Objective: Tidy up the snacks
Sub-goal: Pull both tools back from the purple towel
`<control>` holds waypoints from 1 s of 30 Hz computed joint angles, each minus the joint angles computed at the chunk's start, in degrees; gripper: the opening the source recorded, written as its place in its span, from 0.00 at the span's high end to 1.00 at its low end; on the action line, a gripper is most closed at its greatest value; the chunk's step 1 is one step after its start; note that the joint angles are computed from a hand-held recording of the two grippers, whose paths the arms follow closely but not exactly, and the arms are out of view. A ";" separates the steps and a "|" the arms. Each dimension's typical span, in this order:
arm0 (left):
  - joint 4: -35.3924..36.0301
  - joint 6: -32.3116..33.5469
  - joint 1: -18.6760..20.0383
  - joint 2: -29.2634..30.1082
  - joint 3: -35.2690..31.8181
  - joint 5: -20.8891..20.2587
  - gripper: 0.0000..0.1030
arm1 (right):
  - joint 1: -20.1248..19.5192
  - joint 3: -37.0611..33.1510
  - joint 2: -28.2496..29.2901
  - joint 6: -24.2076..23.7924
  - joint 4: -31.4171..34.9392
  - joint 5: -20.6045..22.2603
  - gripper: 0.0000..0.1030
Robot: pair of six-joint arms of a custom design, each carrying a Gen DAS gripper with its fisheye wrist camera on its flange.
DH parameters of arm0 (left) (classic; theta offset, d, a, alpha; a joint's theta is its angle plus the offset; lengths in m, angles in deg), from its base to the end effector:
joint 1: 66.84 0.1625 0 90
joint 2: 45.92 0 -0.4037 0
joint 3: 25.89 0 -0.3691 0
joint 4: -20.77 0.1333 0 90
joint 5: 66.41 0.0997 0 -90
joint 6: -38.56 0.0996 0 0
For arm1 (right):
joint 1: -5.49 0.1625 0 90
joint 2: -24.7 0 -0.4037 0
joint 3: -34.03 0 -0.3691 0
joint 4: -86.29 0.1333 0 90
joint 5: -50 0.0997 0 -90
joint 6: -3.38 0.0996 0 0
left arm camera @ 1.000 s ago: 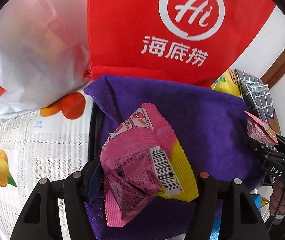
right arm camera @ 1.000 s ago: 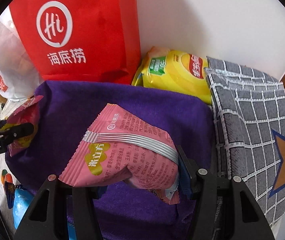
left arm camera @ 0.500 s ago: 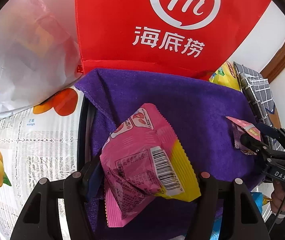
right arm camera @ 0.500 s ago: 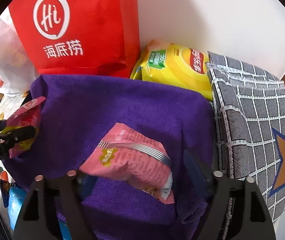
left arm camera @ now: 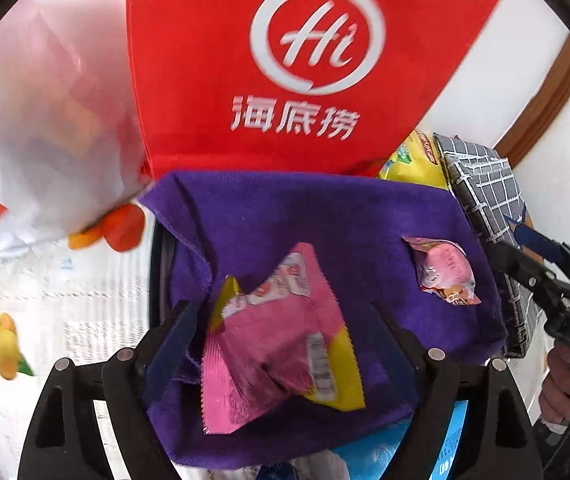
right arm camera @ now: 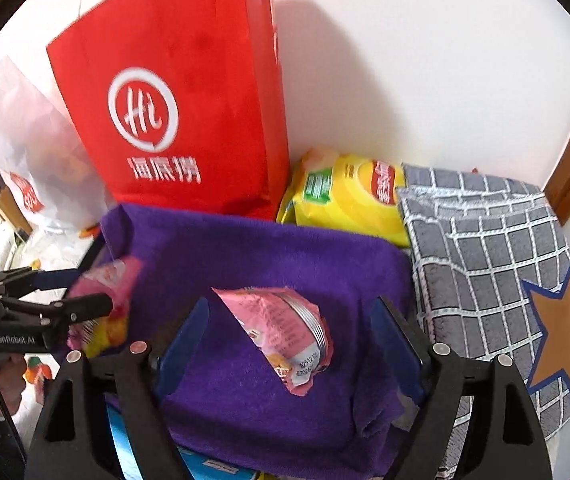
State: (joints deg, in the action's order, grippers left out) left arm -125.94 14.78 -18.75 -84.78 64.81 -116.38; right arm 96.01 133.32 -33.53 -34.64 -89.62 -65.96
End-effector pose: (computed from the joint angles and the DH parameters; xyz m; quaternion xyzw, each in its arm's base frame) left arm -0.2861 -0.6142 0.0580 0.1335 0.9293 -0.2190 0.2656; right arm 0.0954 -0.6239 0.2701 0.2164 -0.8786 0.2853 0.3161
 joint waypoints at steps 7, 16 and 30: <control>4.49 -2.66 -4.05 -1.67 -0.39 6.48 0.17 | 1.86 4.12 -2.70 2.64 -3.02 -0.61 0.19; -2.41 -3.05 -10.48 -7.93 8.70 6.55 0.17 | 6.15 14.81 -11.54 -0.38 -10.83 -4.22 0.14; 12.67 -22.27 -21.15 -17.19 22.11 18.46 0.17 | 2.57 30.31 -25.28 1.31 -11.92 -1.59 0.14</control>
